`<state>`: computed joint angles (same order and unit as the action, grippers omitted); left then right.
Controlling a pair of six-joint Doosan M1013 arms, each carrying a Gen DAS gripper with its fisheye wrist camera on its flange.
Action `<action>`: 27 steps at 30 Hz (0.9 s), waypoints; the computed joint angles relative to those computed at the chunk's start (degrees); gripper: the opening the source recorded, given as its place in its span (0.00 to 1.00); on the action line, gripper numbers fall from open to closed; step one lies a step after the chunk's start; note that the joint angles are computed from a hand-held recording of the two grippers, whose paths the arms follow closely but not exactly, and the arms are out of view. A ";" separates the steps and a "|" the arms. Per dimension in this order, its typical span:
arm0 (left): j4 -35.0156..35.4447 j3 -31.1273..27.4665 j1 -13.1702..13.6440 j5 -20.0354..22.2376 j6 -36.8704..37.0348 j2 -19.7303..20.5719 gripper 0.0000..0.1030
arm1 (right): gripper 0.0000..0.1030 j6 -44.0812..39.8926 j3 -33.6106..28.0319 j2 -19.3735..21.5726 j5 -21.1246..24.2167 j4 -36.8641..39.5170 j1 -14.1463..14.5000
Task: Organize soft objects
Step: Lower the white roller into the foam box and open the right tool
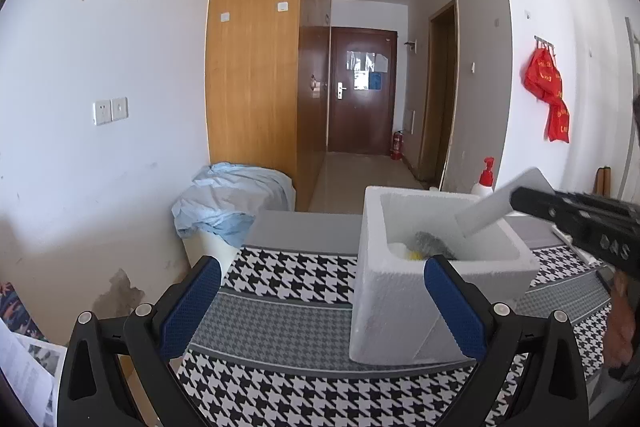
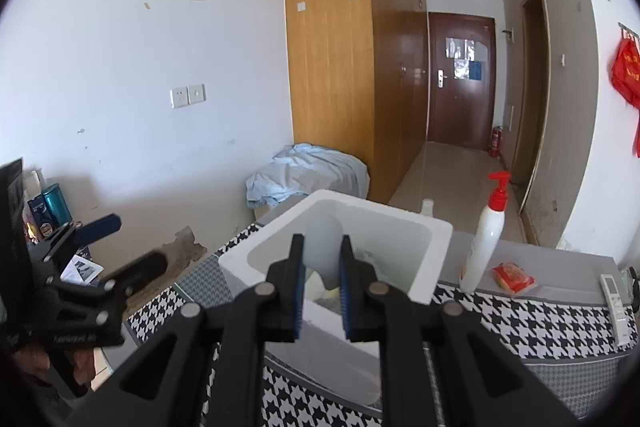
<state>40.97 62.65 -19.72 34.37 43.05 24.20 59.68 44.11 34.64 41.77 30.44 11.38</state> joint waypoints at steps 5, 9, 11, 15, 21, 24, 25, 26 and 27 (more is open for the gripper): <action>-0.58 0.81 0.31 0.05 0.17 -0.26 0.99 | 0.17 2.26 -2.71 1.61 1.11 -1.97 0.55; 1.25 2.05 0.36 -0.98 -1.62 -0.63 0.99 | 0.17 5.74 -5.19 3.04 2.70 -5.28 1.03; 1.02 2.16 0.42 -0.84 -1.74 -0.58 0.99 | 0.17 6.45 -5.72 3.42 2.85 -6.00 1.17; 0.29 2.32 0.46 -1.10 -1.39 -0.61 0.99 | 0.17 8.23 -8.18 4.72 4.62 -7.10 1.31; -0.85 2.47 0.55 -1.29 -0.63 -0.58 0.99 | 0.17 10.99 -11.97 6.81 7.21 -10.10 1.72; -0.46 3.14 0.46 -2.29 -1.11 -0.88 0.99 | 0.17 12.10 -13.49 7.69 8.27 -10.77 1.70; -0.38 3.36 0.46 -2.64 -1.10 -0.98 0.99 | 0.17 12.29 -13.88 7.93 8.63 -10.79 1.66; -0.28 3.42 0.42 -2.70 -1.02 -1.01 0.99 | 0.17 12.54 -14.20 8.13 8.87 -10.95 1.66; -0.27 3.44 0.41 -2.65 -0.91 -1.02 0.99 | 0.17 12.86 -14.53 8.31 9.17 -11.20 1.65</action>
